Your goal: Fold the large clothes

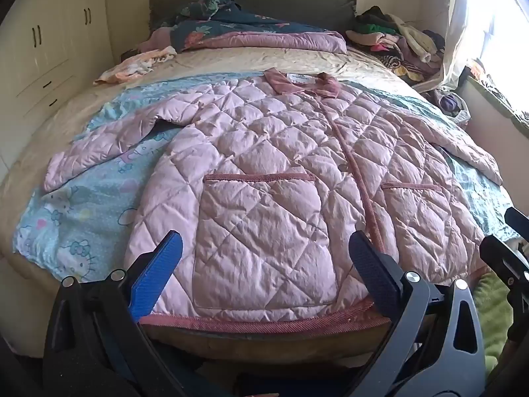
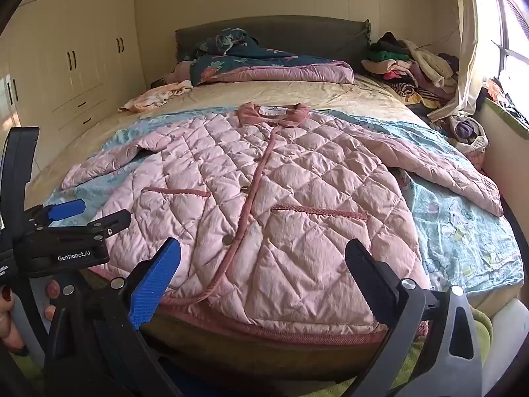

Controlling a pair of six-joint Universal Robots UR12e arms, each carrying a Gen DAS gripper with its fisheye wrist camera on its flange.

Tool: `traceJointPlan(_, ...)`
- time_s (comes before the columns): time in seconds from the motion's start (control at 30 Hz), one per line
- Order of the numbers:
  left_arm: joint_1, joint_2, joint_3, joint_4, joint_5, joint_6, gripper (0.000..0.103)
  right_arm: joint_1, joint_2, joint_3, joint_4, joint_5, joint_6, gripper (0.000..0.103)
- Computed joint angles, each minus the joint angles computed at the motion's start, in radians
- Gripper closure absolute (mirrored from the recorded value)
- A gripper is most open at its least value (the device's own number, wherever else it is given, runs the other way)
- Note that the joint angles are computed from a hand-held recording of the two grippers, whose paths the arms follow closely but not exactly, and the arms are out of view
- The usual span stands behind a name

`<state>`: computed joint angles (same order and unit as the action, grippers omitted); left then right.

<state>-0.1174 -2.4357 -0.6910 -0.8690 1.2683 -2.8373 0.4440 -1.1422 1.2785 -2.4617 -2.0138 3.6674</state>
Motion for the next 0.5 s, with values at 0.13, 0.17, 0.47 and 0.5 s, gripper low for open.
traceJointPlan(0.13, 0.001, 0.003, -0.003, -0.002, -0.004, -0.004, 0.009, -0.001, -0.002, 0.002, 0.0, -0.009, -0.004, 0.004)
traceJointPlan(0.17, 0.001, 0.001, 0.0, -0.004, -0.003, -0.003, 0.009, 0.006, -0.001, -0.002, 0.001, -0.019, -0.007, 0.004)
traceJointPlan(0.47, 0.0, 0.006, -0.003, -0.006, -0.006, -0.003, 0.009, 0.007, -0.002, -0.008, 0.002, -0.016, 0.002, 0.004)
traceJointPlan(0.5, -0.002, 0.004, -0.003, -0.005, -0.007, -0.006, 0.009, 0.007, 0.0, -0.012, 0.005, -0.017, 0.002, 0.004)
